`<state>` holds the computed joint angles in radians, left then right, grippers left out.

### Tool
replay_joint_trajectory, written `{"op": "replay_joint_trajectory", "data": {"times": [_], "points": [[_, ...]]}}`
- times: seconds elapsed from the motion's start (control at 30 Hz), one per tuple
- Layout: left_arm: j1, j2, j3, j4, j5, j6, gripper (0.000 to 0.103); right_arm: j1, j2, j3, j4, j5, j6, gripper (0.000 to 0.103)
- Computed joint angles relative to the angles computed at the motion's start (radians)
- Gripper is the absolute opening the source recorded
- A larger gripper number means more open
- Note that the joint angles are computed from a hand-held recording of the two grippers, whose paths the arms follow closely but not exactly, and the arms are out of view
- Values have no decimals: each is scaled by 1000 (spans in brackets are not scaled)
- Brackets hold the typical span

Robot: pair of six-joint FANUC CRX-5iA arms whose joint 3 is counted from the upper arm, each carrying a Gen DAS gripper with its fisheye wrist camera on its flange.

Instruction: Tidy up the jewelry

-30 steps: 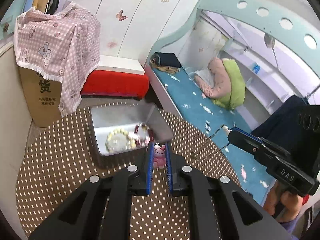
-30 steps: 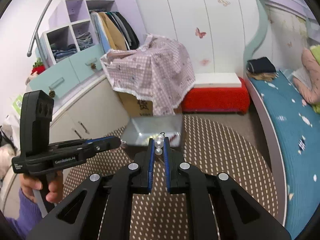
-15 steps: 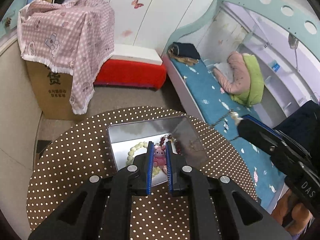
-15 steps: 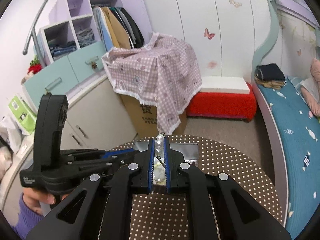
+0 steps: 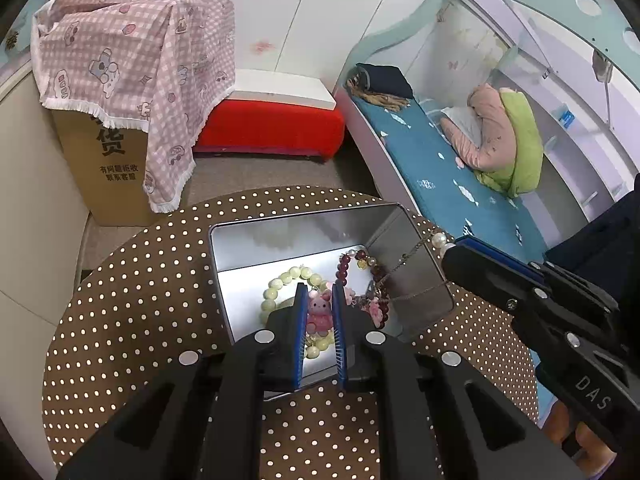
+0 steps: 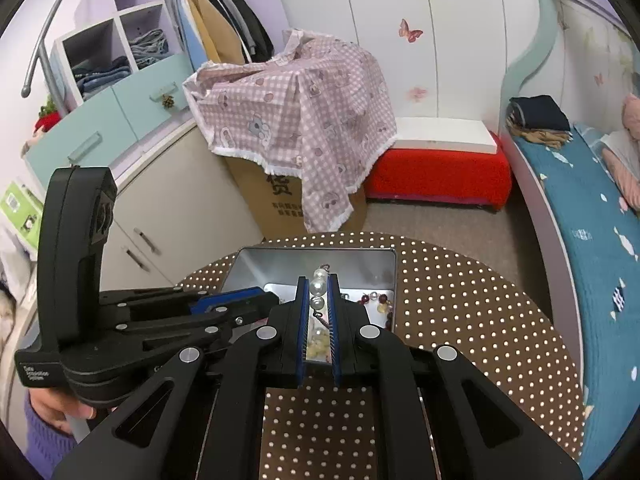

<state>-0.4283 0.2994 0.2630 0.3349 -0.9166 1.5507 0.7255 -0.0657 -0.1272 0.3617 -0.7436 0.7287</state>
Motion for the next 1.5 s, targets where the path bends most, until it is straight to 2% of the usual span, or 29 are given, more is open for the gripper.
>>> {"op": "replay_joint_trajectory", "data": {"times": [0.17, 0.23, 0.43, 0.53, 0.6, 0.7, 0.77, 0.87, 0.93, 0.97, 1.0, 1.13, 1.23, 1.33, 1.5], "points": [[-2, -3, -1, -10, 6, 11, 12, -2, 4, 6, -12, -5, 9, 10], [-4, -9, -2, -25, 11, 29, 27, -2, 3, 5, -17, -7, 10, 10], [-5, -29, -13, -37, 27, 47, 33, 3, 0, 0, -20, -11, 4, 11], [-9, -45, -16, -70, 36, 74, 46, 8, -7, -7, -14, -11, -9, 12], [-14, -57, -16, -96, 39, 93, 49, 13, -10, -9, 2, -17, -23, 12], [-20, -80, -23, -135, 46, 133, 60, 24, -26, -22, 25, -25, -48, 12], [-25, -104, -32, -173, 56, 164, 62, 33, -41, -36, 51, -30, -72, 12], [-39, -133, -29, -255, 52, 227, 76, 52, -73, -62, 93, -38, -116, 12], [-62, -169, -35, -345, 62, 291, 80, 74, -97, -87, 146, -53, -161, 27], [-77, -187, -33, -395, 57, 323, 82, 89, -114, -106, 181, -60, -195, 50], [-89, -202, -30, -434, 50, 347, 85, 96, -128, -119, 203, -60, -216, 59], [-144, -255, -31, -554, 18, 415, 87, 162, -195, -173, 298, -96, -290, 59], [-191, -302, -40, -649, -5, 476, 87, 223, -237, -205, 386, -150, -354, 64], [-225, -347, -59, -703, -16, 513, 88, 296, -281, -240, 487, -209, -433, 68], [-266, -427, -109, -746, 15, 573, 94, 421, -331, -272, 593, -319, -496, 73]]}}
